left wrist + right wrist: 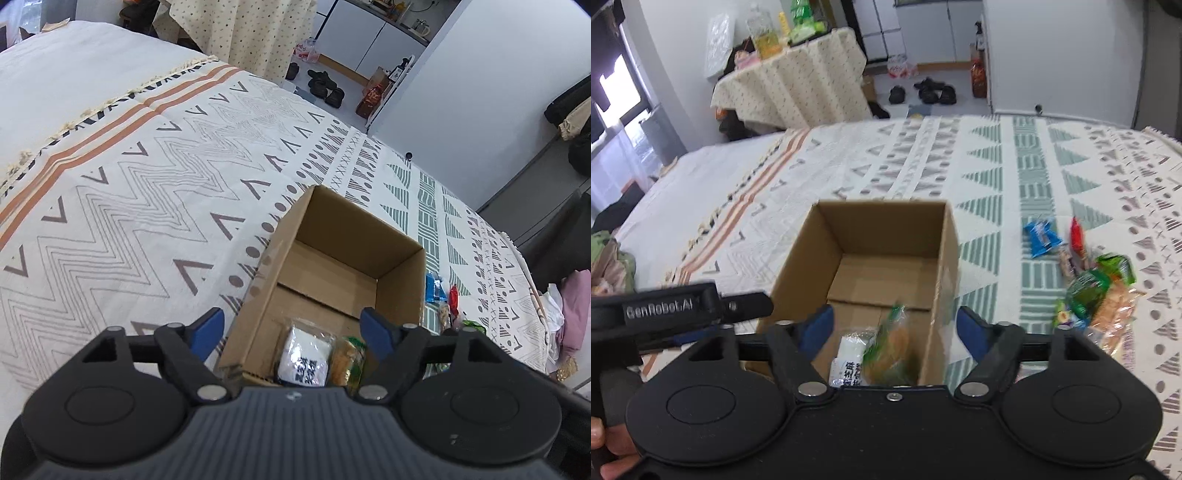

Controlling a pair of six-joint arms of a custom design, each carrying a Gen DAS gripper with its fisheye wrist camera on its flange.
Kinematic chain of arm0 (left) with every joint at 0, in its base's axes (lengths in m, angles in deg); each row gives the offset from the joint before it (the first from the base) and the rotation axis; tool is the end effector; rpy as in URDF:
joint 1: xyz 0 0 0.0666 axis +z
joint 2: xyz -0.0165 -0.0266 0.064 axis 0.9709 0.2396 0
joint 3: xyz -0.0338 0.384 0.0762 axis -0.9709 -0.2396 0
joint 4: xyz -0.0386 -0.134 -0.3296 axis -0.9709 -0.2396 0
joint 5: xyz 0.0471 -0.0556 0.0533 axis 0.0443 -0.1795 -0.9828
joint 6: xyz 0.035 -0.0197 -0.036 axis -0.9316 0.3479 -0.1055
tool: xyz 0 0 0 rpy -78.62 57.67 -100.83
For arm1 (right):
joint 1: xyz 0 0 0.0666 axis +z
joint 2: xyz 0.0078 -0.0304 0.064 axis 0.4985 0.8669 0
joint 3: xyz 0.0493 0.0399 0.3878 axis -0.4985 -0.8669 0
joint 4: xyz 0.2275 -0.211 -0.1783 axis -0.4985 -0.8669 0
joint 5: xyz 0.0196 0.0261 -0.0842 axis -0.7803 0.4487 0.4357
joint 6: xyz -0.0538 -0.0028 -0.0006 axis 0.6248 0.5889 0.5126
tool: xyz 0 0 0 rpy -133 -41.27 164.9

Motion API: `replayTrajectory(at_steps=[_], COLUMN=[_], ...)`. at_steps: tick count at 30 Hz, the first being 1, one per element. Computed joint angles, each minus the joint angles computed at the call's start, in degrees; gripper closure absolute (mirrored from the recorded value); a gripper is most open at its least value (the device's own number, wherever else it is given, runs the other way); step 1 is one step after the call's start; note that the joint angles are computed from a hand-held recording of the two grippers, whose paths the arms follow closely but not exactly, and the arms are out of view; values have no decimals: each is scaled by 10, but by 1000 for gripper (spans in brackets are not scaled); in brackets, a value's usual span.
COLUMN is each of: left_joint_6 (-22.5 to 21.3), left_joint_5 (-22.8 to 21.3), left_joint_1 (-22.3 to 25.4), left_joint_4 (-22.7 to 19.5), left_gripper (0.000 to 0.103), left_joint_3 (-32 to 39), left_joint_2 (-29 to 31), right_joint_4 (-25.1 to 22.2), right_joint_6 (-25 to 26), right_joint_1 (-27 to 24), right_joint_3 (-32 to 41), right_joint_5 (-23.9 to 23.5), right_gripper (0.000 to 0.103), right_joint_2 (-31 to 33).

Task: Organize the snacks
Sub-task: 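Drop the white pack into the box with left tool while right drops biscuit, then move both tools back toward the remaining snack pile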

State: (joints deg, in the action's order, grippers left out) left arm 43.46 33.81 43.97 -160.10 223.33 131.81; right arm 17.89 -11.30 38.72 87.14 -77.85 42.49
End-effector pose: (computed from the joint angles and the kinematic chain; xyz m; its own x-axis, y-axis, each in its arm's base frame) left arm 0.6125 -0.3704 0.4023 -0.5904 -0.6375 -0.4951 -0.5254 0.7691 -0.3638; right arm 0.6945 0.1212 0.4010 -0.7299 -0.2498 -0.6363 -0.4800 0.8500 0.2170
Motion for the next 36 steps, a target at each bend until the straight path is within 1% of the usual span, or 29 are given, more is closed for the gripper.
replayTrajectory(at_steps=[4,5,7,9,11,14,17,18,20,23,26,31,34,36], left_joint_6=[-1,-4,-8,-12,-21,-32,-37,-43,-57,-68,-70,-78,-82,-84], left_joint_5=[3,2,-2,-5,-12,-17,-21,-22,-29,-50,-64,-87,-98,-111], left_joint_1=[-8,-11,-16,-22,-28,-35,-42,-45,-51,-62,-72,-91,-102,-110], left_joint_4=[-20,-19,-17,2,9,20,15,21,48,71,64,44,16,-16], left_gripper=[15,13,10,5,1,0,0,0,0,0,0,0,0,0], left_joint_3=[19,15,10,-18,-28,-43,-47,-55,-85,-108,-94,-62,-18,33], left_joint_2=[2,-1,-7,-23,-31,-42,-47,-53,-72,-88,-85,-74,-55,-32], right_joint_4=[9,14,33,57,68,82,110,118,127,136,144,172,184,174], right_joint_6=[-14,-17,-20,-25,-32,-42,-49,-48,-47,-46,-49,-49,-50,-47], right_joint_1=[-12,-16,-23,-29,-36,-44,-52,-54,-58,-65,-70,-84,-93,-100], right_joint_3=[-5,-14,-42,-75,-96,-121,-157,-169,-190,-214,-235,-275,-293,-292], right_joint_5=[13,14,15,17,18,20,13,8,5,-11,-17,-25,-29,-36], right_gripper=[27,26,19,13,10,6,0,0,0,0,0,0,0,0], right_joint_2=[-12,-19,-36,-58,-72,-91,-116,-125,-140,-159,-177,-206,-217,-218])
